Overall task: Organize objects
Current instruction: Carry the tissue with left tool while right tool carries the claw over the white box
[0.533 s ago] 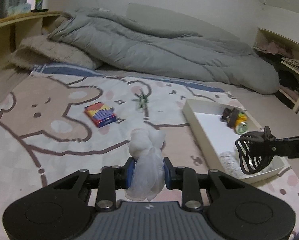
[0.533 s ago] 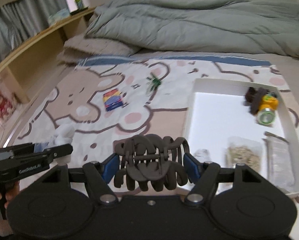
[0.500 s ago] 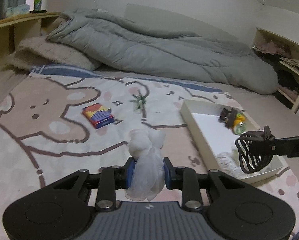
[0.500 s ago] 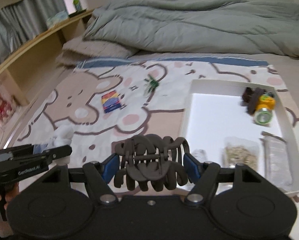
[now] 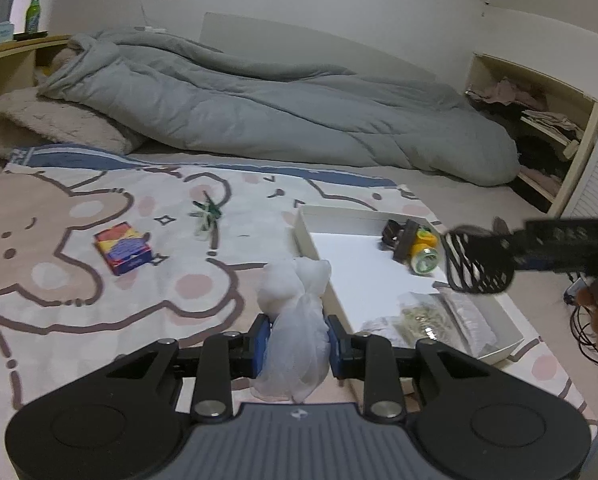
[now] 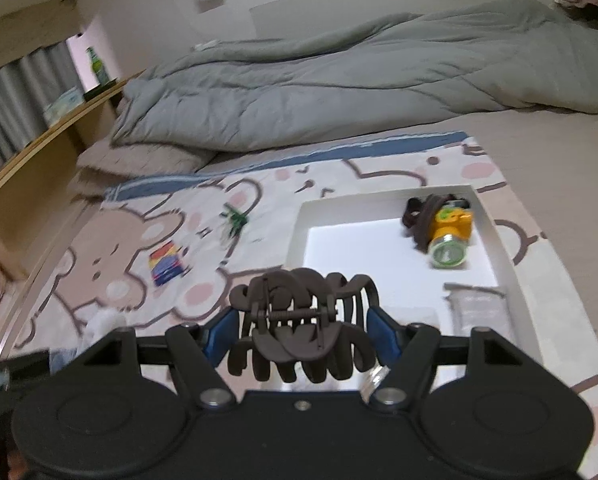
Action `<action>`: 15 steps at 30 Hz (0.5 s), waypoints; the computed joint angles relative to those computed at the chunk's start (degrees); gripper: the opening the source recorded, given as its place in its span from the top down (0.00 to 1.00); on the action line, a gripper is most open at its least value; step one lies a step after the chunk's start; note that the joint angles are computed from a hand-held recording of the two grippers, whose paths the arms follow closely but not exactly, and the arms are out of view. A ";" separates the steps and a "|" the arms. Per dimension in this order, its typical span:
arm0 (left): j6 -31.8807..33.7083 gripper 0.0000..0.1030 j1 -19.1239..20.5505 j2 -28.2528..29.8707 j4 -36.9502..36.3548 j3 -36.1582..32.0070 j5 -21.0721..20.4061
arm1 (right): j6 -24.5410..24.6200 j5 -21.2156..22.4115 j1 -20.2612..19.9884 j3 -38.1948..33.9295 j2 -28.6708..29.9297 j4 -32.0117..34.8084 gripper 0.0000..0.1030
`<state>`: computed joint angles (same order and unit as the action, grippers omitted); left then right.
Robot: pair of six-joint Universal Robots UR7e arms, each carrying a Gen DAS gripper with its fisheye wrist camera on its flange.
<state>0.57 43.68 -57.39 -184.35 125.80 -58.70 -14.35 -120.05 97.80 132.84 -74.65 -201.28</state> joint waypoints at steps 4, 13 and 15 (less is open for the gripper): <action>0.47 0.70 0.06 2.09 -0.45 -1.78 -1.45 | -0.74 0.00 -2.18 -2.54 1.53 -2.17 0.31; 1.51 0.70 1.34 7.65 -0.85 -6.82 -5.09 | 1.27 1.28 -7.61 -10.24 8.27 -4.03 0.31; 1.96 0.70 2.03 8.83 -0.56 -8.11 -6.02 | 1.23 0.69 -8.50 -11.92 9.78 -2.87 0.31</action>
